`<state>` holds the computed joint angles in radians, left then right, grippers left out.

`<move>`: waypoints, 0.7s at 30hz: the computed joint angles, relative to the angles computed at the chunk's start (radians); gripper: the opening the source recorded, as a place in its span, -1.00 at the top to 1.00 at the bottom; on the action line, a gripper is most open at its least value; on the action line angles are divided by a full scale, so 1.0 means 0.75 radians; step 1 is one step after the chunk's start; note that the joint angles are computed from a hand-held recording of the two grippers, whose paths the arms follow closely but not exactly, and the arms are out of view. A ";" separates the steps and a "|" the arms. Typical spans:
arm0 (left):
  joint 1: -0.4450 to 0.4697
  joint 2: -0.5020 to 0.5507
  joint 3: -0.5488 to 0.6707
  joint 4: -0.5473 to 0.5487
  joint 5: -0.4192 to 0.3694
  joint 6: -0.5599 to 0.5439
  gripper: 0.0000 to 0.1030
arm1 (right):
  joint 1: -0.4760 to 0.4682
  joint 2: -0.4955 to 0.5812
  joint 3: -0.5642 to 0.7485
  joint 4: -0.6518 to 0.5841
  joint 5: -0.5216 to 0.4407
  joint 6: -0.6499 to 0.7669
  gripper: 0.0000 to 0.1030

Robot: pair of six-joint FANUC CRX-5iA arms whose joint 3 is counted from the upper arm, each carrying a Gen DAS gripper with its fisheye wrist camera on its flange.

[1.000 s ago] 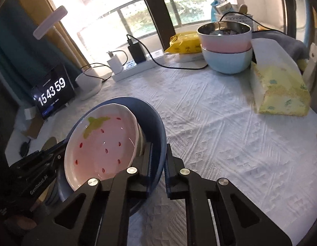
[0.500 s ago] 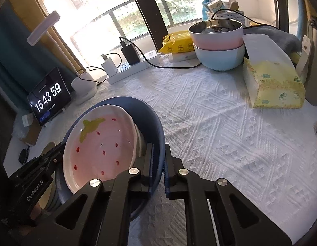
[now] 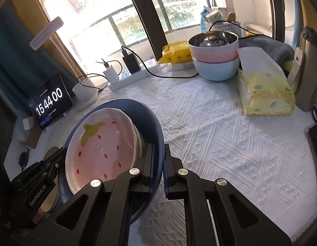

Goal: Organize plates and bowls

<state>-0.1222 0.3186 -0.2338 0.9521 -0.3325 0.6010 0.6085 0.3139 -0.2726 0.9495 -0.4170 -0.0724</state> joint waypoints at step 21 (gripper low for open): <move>0.051 -0.151 -0.170 0.393 0.029 -0.344 0.87 | 0.100 -0.008 0.084 0.048 -0.078 -0.013 0.83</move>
<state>-0.0839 0.2052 -0.3610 1.2467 -0.3104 0.3430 0.6834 0.3082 -0.2099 0.9857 -0.4757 -0.0819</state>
